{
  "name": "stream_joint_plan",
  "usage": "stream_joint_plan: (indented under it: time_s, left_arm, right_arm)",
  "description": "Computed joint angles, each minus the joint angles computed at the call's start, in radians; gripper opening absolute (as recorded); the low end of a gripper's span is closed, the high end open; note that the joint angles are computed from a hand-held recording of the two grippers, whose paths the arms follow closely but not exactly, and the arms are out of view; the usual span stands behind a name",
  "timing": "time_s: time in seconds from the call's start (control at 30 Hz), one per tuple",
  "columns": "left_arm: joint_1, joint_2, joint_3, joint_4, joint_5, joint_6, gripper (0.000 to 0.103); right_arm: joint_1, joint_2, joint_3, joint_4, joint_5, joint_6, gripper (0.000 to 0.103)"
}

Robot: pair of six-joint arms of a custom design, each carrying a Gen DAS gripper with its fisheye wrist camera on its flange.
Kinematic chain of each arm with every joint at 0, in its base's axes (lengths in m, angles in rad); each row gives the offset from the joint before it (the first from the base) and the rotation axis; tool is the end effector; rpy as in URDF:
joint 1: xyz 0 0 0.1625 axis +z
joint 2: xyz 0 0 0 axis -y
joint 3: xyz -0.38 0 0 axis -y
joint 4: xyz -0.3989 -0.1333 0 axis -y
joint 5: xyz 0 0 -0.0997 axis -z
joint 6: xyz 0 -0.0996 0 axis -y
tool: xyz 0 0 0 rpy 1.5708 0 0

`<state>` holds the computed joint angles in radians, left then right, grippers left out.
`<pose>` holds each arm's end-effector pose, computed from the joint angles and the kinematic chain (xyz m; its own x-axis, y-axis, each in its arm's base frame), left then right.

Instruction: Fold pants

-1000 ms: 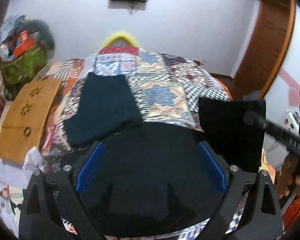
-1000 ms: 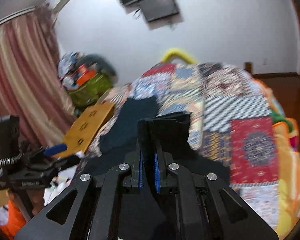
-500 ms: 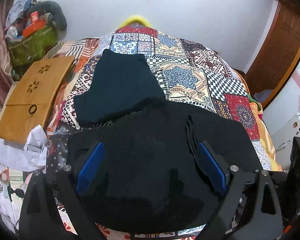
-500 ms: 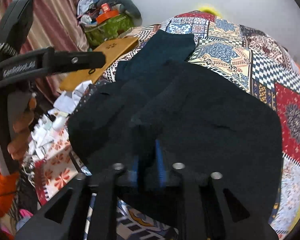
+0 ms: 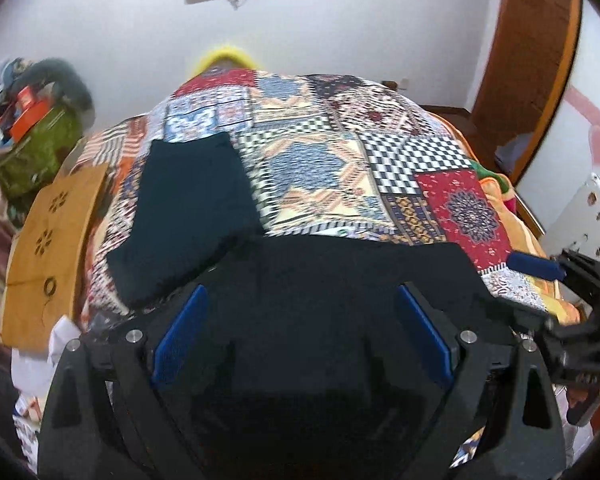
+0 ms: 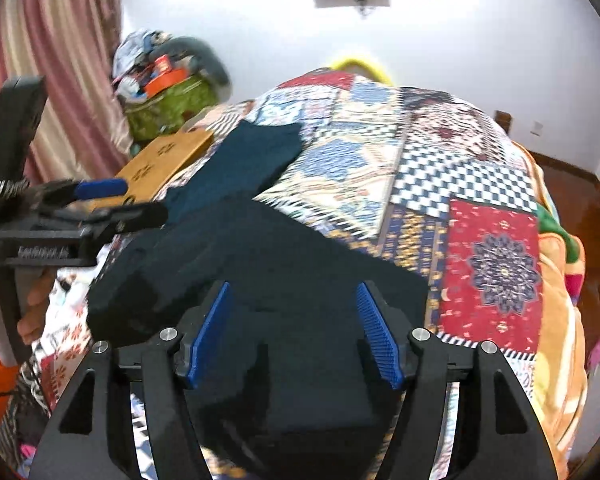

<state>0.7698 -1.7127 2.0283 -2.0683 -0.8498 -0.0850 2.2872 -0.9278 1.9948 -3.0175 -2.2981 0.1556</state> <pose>-0.1753 -0.4471 0.3593 -0.6663 0.3965 -0.6315 0.6520 0.7208 -0.2354 0.4056 -0.3636 0.0851 -0.8109 -0.1924 0.5526 -0.4902 0.7392 -0.4619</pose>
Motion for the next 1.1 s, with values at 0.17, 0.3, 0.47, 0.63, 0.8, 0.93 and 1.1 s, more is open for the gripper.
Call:
stream_joint_plan:
  time_s: [0.17, 0.3, 0.47, 0.63, 0.8, 0.93, 1.1]
  left_arm:
    - [0.023, 0.107, -0.032, 0.026, -0.069, 0.01, 0.095]
    - [0.034, 0.18, -0.028, 0.063, -0.041, 0.038, 0.095]
    - [0.048, 0.164, 0.023, 0.068, -0.014, 0.077, 0.094]
    - [0.056, 0.106, 0.062, 0.045, -0.01, 0.075, 0.094]
    - [0.032, 0.027, 0.133, 0.009, 0.039, 0.074, 0.099]
    - [0.001, -0.048, 0.182, 0.02, 0.086, 0.071, 0.099]
    - [-0.005, -0.116, 0.178, 0.098, 0.081, 0.011, 0.099]
  right_arm:
    - [-0.06, -0.024, 0.047, -0.05, 0.007, -0.004, 0.061]
    - [-0.105, -0.016, 0.064, -0.014, 0.039, 0.004, 0.061]
    - [-0.137, -0.018, 0.095, 0.022, 0.1, 0.011, 0.061]
    - [-0.127, -0.052, 0.135, 0.016, 0.097, 0.052, 0.061]
    - [-0.121, -0.083, 0.169, 0.026, 0.076, 0.107, 0.062]
    - [-0.107, -0.119, 0.195, 0.067, 0.052, 0.175, 0.062]
    - [-0.053, -0.137, 0.185, 0.142, -0.051, 0.231, 0.062]
